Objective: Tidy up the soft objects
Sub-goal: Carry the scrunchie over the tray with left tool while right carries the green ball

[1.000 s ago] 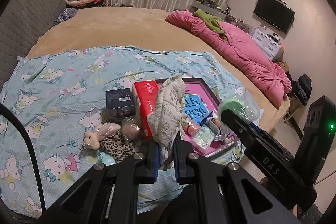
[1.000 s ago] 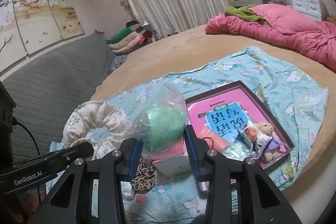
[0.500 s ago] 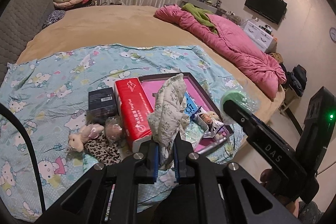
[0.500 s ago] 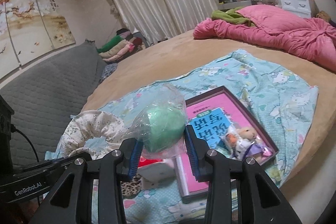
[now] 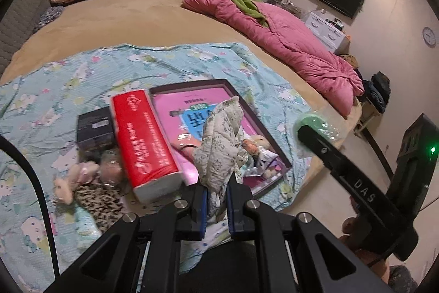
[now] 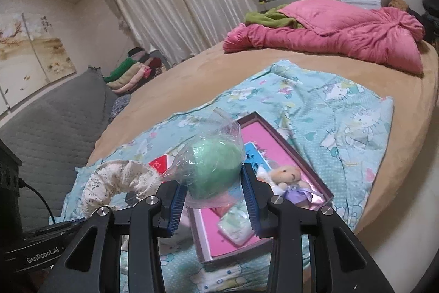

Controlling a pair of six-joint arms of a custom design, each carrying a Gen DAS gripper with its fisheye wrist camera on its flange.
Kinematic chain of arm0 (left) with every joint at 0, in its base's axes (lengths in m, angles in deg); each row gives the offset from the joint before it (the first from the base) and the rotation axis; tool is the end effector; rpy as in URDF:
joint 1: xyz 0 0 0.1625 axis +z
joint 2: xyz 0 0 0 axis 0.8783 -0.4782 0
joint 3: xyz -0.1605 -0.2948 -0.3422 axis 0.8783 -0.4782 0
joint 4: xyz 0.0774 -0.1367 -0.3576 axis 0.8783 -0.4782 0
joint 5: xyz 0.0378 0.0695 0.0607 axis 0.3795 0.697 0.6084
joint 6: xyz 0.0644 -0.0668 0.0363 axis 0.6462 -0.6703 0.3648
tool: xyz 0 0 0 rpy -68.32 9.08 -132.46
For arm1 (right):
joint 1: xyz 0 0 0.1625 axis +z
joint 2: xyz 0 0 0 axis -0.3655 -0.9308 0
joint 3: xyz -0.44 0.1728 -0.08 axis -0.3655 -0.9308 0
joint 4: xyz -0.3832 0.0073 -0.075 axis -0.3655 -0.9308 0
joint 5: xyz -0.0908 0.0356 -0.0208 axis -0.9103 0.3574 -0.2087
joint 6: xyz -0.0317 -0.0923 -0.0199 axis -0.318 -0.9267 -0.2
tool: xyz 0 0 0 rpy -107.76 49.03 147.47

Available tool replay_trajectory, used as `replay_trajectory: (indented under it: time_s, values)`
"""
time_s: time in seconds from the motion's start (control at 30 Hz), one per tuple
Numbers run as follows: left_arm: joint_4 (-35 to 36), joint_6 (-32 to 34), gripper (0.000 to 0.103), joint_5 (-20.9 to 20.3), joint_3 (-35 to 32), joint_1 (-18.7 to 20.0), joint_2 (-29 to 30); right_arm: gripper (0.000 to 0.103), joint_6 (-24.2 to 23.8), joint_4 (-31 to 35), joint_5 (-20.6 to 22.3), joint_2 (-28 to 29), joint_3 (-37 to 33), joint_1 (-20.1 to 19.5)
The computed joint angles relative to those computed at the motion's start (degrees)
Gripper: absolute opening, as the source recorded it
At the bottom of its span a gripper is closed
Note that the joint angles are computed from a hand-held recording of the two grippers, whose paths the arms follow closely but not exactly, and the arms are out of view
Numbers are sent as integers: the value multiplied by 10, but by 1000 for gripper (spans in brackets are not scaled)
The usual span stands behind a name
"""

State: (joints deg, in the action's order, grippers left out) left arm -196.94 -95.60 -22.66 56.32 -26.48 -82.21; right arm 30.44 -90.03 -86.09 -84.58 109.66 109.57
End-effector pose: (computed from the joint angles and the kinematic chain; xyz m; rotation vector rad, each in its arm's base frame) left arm -0.4785 -0.5753 0.0965 0.3743 2.5887 -0.7676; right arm 0.1014 -0.5604 0.4254 0.3496 -2.5435 1.2144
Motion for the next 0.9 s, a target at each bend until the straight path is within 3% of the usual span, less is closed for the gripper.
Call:
replay_trajectory:
  time_s: [0.57, 0.9]
  values:
    - [70, 33, 11, -67, -119, 48, 88, 40, 2, 15, -44, 14, -12, -15]
    - [121, 20, 12, -71, -160, 72, 114, 40, 0, 58, -54, 25, -22, -21]
